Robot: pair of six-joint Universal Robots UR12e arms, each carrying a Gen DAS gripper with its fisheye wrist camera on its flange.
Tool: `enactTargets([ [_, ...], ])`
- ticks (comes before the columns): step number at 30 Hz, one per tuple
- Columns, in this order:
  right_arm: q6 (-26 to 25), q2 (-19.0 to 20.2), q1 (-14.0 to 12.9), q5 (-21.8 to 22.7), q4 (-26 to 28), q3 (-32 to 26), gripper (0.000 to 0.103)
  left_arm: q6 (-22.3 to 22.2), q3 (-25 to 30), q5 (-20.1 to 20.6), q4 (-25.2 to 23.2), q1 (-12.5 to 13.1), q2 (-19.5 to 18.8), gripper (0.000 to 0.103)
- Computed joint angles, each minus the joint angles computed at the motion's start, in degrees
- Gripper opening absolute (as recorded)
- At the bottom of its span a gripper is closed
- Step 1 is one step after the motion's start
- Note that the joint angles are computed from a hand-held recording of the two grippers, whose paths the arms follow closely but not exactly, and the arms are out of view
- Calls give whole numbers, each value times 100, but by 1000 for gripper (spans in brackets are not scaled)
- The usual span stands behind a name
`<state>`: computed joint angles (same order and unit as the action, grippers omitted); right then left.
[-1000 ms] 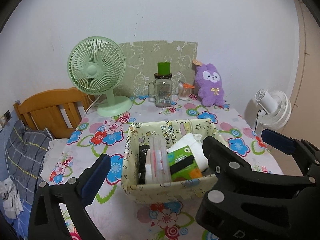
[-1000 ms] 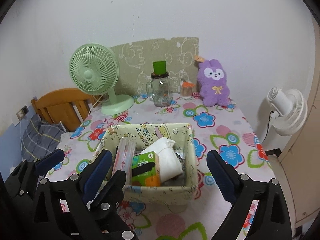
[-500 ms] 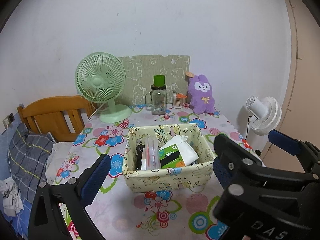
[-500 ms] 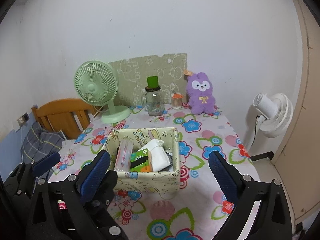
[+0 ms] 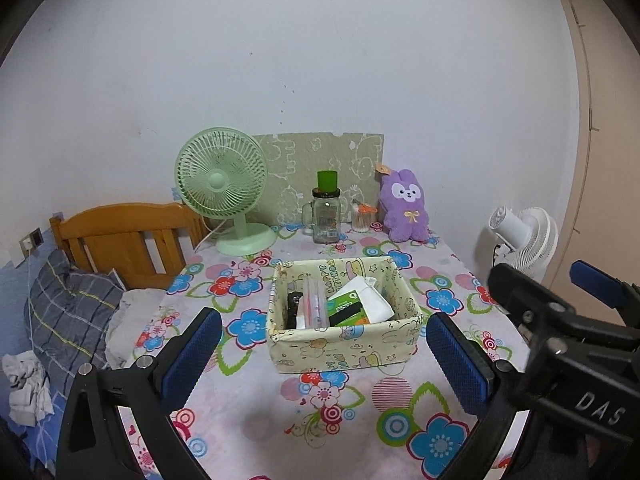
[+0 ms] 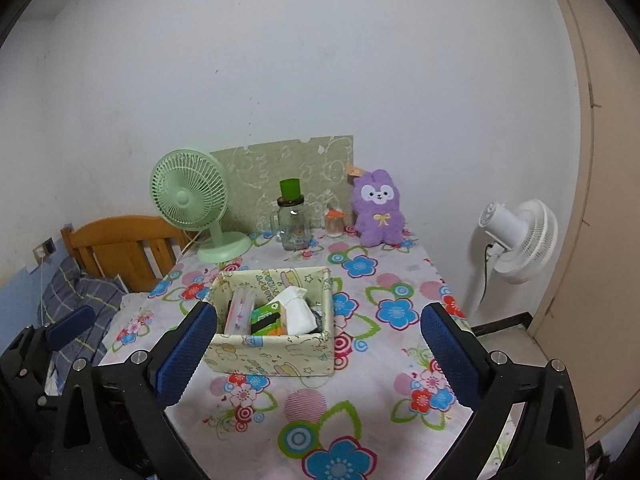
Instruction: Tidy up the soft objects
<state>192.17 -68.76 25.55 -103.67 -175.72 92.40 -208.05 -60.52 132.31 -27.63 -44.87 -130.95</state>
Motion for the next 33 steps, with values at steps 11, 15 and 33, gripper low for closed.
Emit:
enactTargets([
  [11, -15, -252, 48, -290, -313, 327, 103, 135, -289, 284, 334, -82, 184, 103],
  [15, 13, -295, 60, -382, -350, 378, 103, 131, -349, 271, 395, -79, 222, 103],
  [33, -45, -308, 68, -328, -369, 380, 103, 66, -398, 409, 485, -93, 263, 103],
])
